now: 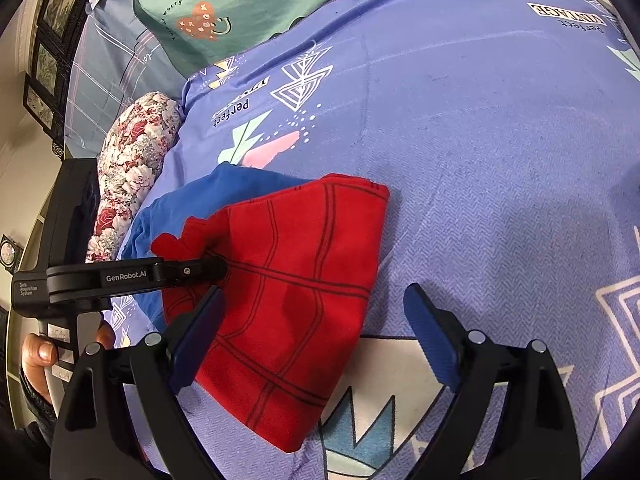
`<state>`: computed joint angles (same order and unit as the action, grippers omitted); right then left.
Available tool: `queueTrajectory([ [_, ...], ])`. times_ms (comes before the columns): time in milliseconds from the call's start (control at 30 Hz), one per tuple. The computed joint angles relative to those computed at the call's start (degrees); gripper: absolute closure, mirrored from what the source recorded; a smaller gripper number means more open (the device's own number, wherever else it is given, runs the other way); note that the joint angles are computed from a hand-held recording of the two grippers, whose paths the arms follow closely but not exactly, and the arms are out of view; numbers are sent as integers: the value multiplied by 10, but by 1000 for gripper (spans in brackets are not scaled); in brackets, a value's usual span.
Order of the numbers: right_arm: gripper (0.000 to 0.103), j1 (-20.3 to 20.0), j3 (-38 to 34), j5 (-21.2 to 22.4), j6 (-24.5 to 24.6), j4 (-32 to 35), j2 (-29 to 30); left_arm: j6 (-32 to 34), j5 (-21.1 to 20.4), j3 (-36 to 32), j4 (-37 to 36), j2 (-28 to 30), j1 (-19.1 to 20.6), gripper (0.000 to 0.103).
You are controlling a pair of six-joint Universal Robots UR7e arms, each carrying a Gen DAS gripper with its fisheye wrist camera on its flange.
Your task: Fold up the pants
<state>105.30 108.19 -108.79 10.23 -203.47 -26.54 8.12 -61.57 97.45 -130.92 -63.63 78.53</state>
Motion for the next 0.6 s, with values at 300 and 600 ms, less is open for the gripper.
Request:
queueTrajectory([
  [300, 13, 25, -12, -48, -6, 10, 2, 69, -33, 29, -45, -48, -20, 77],
  [600, 9, 68, -59, -134, 7, 83, 5, 66, -48, -37, -38, -25, 21, 77],
])
